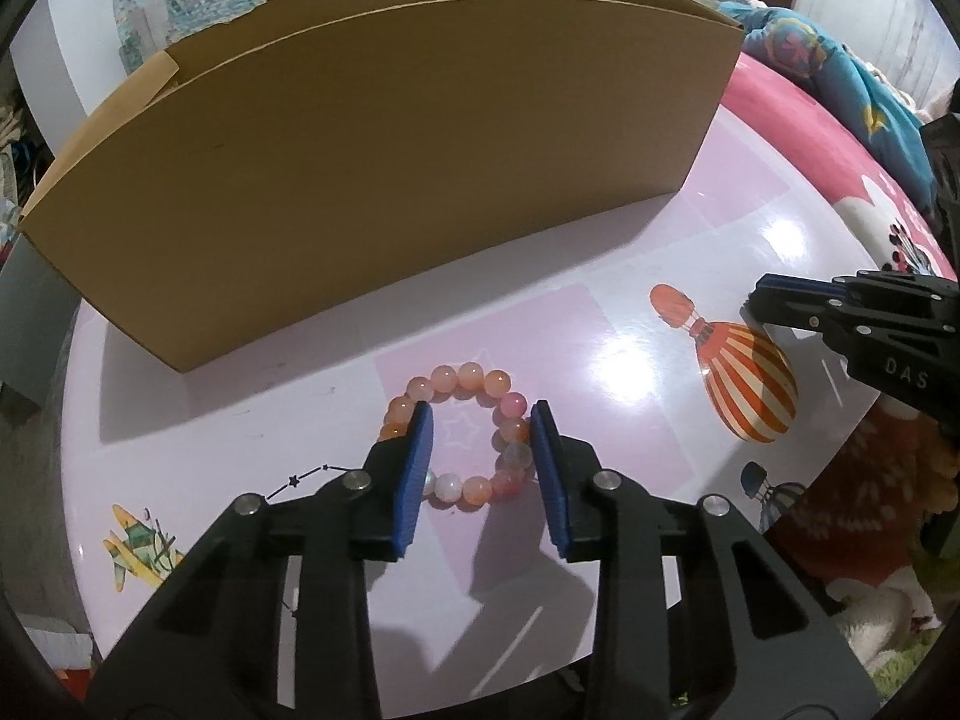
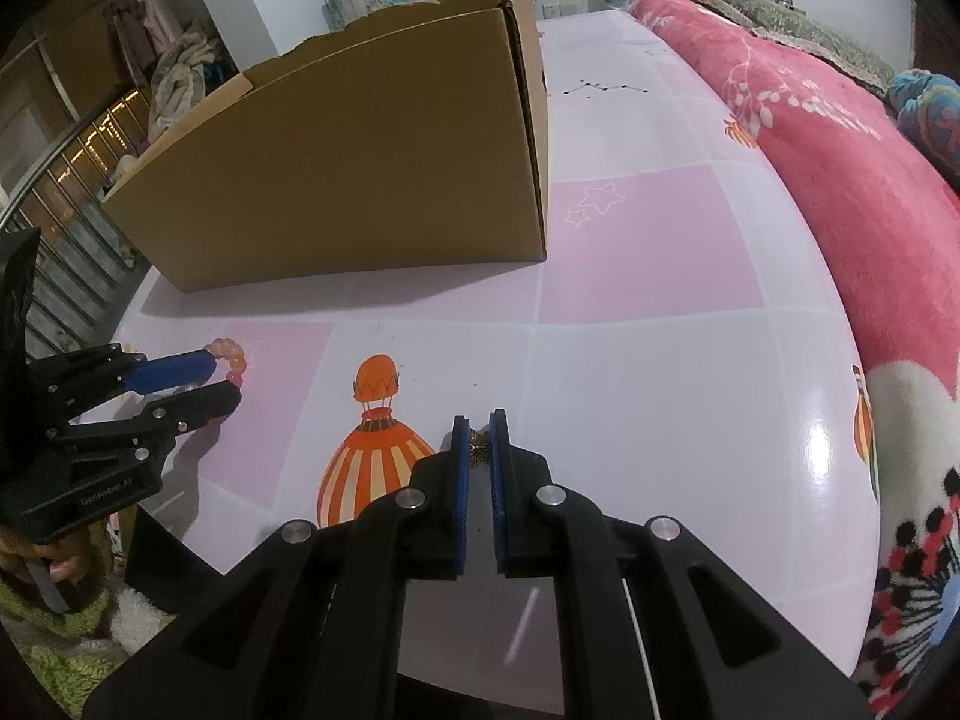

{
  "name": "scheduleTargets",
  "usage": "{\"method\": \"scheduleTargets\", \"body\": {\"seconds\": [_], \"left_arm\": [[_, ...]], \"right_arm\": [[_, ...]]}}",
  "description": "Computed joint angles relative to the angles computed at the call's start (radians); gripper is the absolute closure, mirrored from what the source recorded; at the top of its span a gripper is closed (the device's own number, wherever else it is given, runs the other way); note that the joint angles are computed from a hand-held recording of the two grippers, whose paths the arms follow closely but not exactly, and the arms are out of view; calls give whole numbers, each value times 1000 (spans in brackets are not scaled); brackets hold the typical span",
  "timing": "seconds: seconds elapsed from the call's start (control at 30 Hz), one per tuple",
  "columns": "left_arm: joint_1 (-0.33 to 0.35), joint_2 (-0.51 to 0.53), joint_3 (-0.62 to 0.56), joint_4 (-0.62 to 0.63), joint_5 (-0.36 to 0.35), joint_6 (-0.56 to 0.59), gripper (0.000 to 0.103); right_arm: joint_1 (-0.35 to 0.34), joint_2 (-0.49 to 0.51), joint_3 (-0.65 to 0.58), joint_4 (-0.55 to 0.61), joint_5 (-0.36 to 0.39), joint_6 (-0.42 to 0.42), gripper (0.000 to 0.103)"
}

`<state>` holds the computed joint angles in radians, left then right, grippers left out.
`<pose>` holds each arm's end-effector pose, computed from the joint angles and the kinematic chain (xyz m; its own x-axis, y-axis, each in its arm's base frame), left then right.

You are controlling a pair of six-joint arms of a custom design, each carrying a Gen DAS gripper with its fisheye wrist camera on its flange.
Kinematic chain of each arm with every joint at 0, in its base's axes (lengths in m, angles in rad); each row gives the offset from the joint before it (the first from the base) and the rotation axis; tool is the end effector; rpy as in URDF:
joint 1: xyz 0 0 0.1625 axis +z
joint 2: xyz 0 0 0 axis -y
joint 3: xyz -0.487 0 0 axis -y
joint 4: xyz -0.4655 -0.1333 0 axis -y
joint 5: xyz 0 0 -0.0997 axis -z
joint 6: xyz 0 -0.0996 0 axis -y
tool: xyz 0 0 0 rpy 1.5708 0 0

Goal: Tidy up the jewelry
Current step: 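Lower the left tool onto the pink bead bracelet and close it, then lift the pink bead bracelet and butterfly charm off the table with both tools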

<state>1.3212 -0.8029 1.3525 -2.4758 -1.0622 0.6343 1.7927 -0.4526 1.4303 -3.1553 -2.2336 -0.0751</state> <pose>-0.0360 -0.8773 0.2228 -0.5782 0.5799 -0.5739 0.7129 0.7012 -0.0097 0.2518 -0.7887 -0.0182 -0.8302 0.1082 0.5468 -0.2438 0.8117 -0.5307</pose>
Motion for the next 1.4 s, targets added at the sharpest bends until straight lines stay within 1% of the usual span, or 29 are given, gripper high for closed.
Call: {"method": "scheduleTargets", "body": {"seconds": [0.23, 0.33, 0.4, 0.47, 0.63, 0.77, 0.9, 0.93, 1.0, 1.1, 1.2, 1.33, 1.4], "left_arm": [[4, -11, 7, -2, -1, -3, 77], [7, -14, 8, -5, 0, -1, 79], [7, -16, 10, -6, 0, -2, 80], [5, -12, 10, -11, 3, -3, 83], [8, -11, 6, -17, 3, -11, 94], [14, -7, -5, -12, -1, -26, 94], [16, -7, -7, -12, -3, -30, 94], [17, -6, -10, -12, -4, -28, 94], [19, -7, -10, -11, -5, -26, 94], [21, -11, -10, -10, -5, -22, 94], [20, -11, -9, -9, -6, -24, 94], [21, -11, -11, -8, -8, -25, 94], [21, -10, -13, -6, -8, -27, 94]], "right_arm": [[-3, -4, 0, 9, 12, 26, 95], [-5, -9, 3, 14, 26, 41, 91], [-5, -11, 5, 12, 27, 42, 81], [-3, -11, 4, 16, 20, 43, 76], [1, -15, 13, 22, 20, 48, 76], [0, -23, 22, 44, 44, 66, 76], [-3, -33, 33, 73, 109, 86, 76], [-2, -33, 32, 76, 111, 84, 76], [6, -27, 26, 64, 77, 68, 76], [8, -24, 21, 39, 45, 68, 76], [7, -17, 3, 62, 7, 75, 76], [9, -10, -3, 83, 35, 48, 76], [15, -4, -8, 84, 17, 31, 76]]}}
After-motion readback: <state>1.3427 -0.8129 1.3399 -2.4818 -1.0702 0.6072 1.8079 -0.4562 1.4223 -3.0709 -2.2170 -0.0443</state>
